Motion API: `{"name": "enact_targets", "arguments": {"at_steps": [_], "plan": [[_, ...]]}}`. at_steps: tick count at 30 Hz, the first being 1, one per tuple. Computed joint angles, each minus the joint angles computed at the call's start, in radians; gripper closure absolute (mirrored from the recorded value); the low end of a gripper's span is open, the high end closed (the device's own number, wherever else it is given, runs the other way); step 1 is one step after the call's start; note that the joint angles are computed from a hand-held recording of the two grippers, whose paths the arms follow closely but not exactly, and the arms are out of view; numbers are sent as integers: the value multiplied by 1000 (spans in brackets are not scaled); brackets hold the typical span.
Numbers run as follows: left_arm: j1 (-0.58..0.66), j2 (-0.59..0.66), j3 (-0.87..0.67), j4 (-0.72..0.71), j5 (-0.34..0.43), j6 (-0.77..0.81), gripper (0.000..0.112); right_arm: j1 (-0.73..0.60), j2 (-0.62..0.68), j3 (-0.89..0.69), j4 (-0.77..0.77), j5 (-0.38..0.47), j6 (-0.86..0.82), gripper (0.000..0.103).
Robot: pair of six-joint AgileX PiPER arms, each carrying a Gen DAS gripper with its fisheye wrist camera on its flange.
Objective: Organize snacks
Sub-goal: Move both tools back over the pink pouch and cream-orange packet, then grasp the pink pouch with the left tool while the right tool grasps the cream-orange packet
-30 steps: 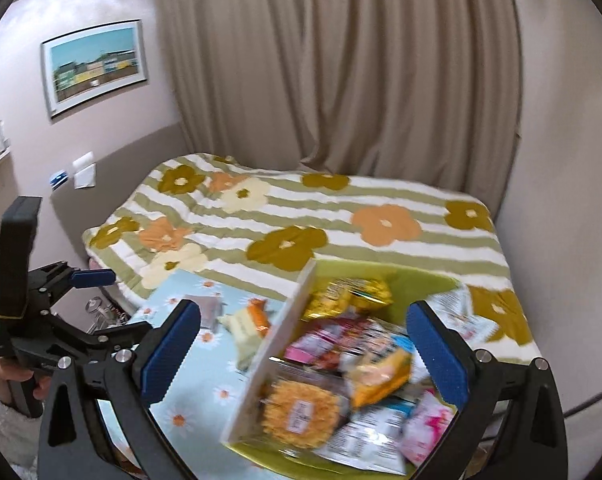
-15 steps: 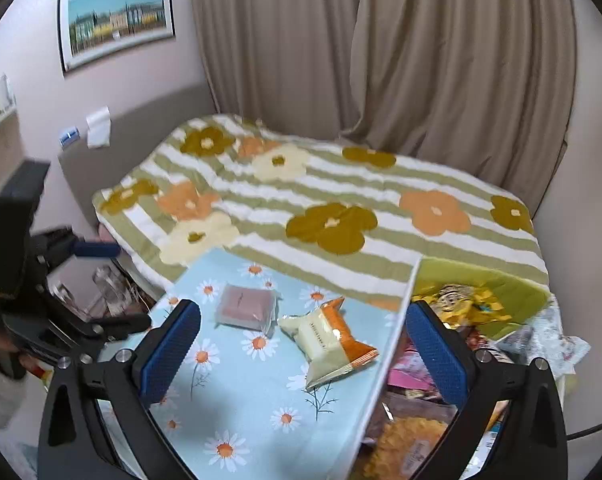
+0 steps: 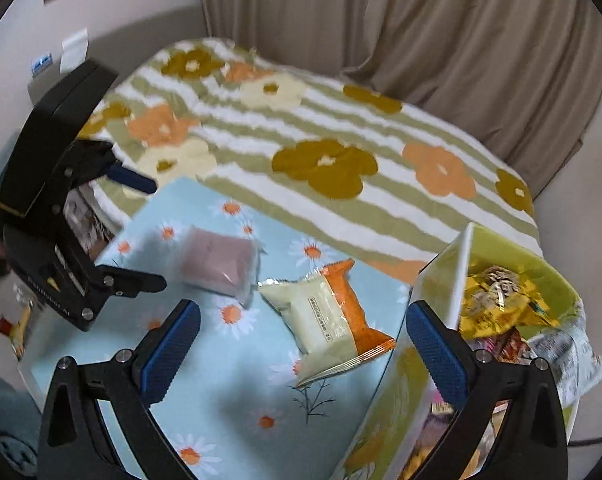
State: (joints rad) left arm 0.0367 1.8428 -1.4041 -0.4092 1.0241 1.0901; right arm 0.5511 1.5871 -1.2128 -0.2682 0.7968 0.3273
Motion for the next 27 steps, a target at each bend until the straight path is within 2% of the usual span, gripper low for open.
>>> {"name": "enact_targets", "arguments": {"at_steps": [6,10,16,18,20,23,26,27], "plan": [[-62,158,-76,58,-43,32,12,-21,232,-185,9,163,-136,1],[-84,226,-115,75,-48,55,12,-30,356,-278,3,227,-206,1],[-108,288,-154,86,-33,76,15,-69,466,-394,58,311,-269,1],[-114,296,-156,92,-37,78,23,-71,491,-418,56,331,-282,1],[-123,280,-124,97,-85,103,25,-76,512,-434,54,347,-293,1],[-124,282,-129,97,-77,118,29,-87,542,-464,60,373,-291,1],[-125,272,-128,87,-63,148,45,-102,562,-486,94,392,-302,1],[-129,271,-126,95,-65,146,46,-103,570,-496,100,401,-309,1]]}}
